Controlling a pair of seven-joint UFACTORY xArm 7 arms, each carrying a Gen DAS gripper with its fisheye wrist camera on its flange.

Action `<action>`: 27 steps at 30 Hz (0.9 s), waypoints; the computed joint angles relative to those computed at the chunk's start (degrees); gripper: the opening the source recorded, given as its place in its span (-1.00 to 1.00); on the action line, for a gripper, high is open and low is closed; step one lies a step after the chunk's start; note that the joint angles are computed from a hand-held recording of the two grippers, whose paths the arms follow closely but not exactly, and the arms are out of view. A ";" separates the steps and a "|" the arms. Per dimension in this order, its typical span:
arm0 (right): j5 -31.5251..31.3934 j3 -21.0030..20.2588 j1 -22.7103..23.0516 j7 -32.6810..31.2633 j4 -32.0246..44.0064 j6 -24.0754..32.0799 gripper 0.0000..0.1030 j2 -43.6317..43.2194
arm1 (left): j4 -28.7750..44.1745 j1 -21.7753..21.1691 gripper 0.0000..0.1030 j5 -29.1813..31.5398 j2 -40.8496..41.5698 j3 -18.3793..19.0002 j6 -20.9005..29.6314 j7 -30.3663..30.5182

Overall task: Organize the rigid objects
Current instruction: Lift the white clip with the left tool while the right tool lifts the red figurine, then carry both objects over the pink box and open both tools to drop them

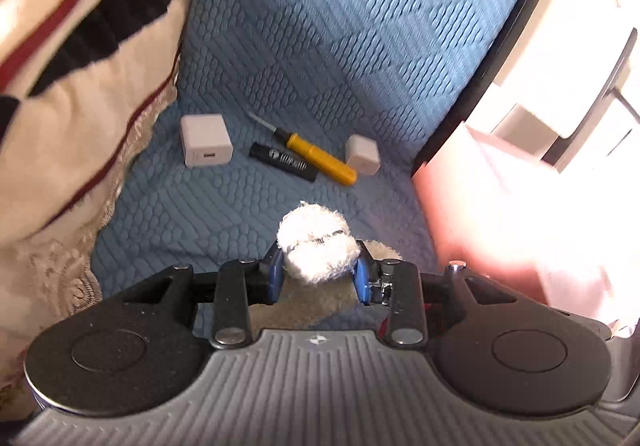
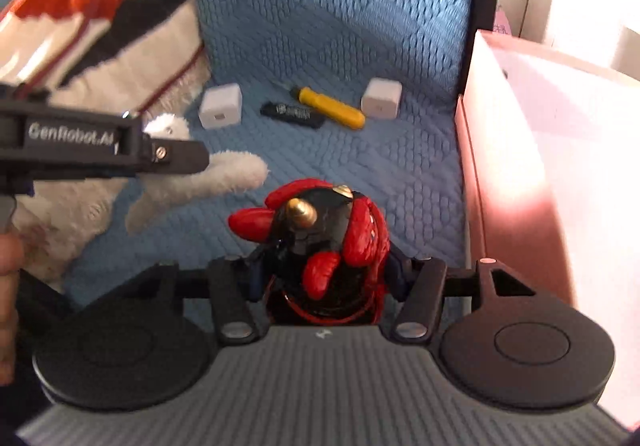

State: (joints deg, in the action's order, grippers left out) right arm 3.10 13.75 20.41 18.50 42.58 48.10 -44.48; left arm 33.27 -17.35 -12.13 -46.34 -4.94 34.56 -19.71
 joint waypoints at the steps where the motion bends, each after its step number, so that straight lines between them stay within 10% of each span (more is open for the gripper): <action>1: -0.48 0.20 -0.27 0.09 0.59 0.49 0.14 -0.43 | 0.22 0.09 -0.24 0.10 -0.47 -0.11 0.23 -0.18; 27: 0.27 -5.96 -6.07 -9.76 15.14 8.90 0.14 -3.44 | 14.87 0.53 -0.24 4.44 1.39 -8.42 5.79 -13.07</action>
